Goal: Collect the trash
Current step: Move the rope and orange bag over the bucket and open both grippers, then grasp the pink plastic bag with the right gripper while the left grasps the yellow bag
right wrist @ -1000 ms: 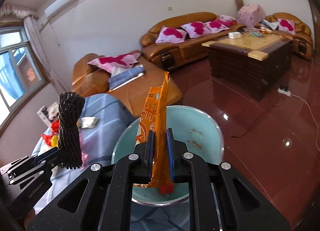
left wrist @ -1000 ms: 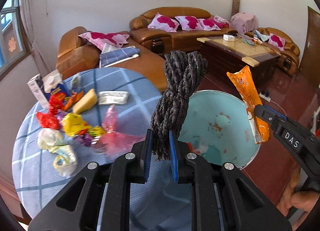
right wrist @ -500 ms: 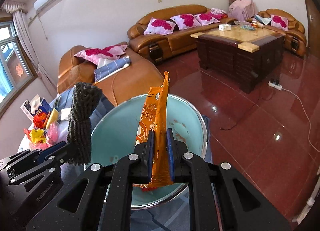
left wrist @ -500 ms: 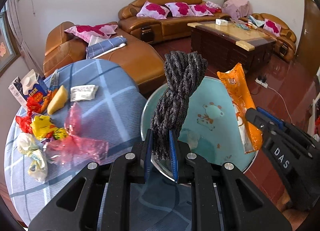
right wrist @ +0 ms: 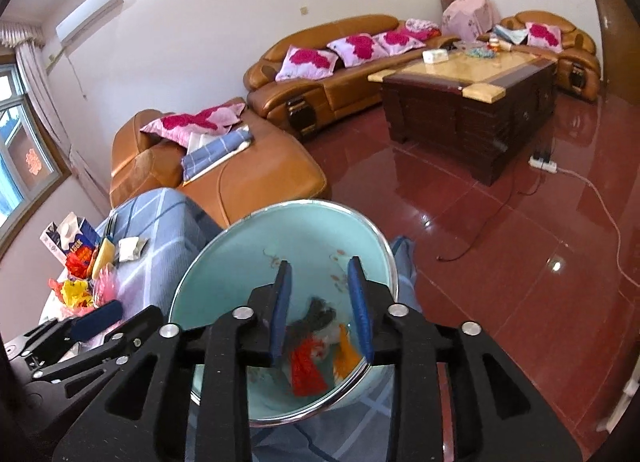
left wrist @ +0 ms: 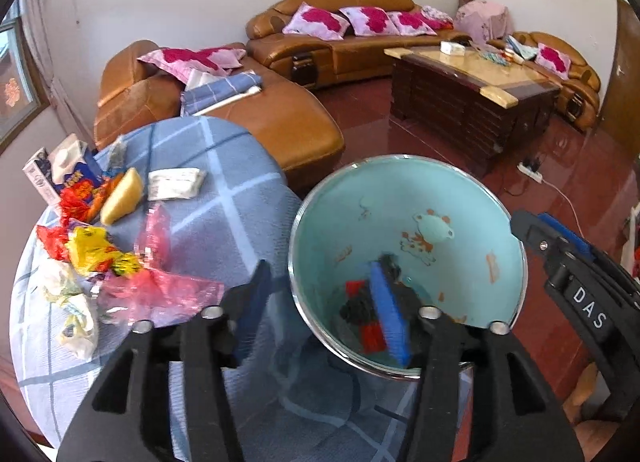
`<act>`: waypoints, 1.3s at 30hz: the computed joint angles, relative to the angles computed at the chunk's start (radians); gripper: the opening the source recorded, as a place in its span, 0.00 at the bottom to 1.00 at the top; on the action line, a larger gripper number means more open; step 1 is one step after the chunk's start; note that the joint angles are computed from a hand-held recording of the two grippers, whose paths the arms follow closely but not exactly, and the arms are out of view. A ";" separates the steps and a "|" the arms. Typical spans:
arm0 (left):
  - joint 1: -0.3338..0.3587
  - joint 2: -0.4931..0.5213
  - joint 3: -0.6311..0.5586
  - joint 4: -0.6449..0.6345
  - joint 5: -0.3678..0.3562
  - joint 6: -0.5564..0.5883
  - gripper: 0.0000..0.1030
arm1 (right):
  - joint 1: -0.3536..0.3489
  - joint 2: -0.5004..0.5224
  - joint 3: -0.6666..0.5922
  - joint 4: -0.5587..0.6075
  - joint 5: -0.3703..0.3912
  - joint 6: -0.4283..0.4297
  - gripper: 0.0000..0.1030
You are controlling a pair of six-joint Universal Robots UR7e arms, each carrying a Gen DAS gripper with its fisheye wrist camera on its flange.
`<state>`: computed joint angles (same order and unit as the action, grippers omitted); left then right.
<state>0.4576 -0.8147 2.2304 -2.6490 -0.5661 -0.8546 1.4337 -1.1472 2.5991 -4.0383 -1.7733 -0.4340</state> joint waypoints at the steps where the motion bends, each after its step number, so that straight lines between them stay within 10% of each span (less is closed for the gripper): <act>1: -0.004 -0.006 0.003 0.008 0.005 -0.008 0.52 | 0.001 0.000 0.003 -0.009 0.002 -0.002 0.34; 22: -0.068 -0.277 0.175 0.241 0.034 -0.248 0.54 | 0.141 0.040 0.014 -0.049 -0.056 -0.044 0.34; 39: -0.014 -0.702 0.315 0.805 0.039 -0.727 0.54 | 0.363 0.217 -0.105 0.090 -0.106 -0.041 0.34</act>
<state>0.4436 -1.5164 2.5453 -1.8441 -0.5270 -1.5820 1.7967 -0.9297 2.4943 -3.9485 -1.8797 -0.4745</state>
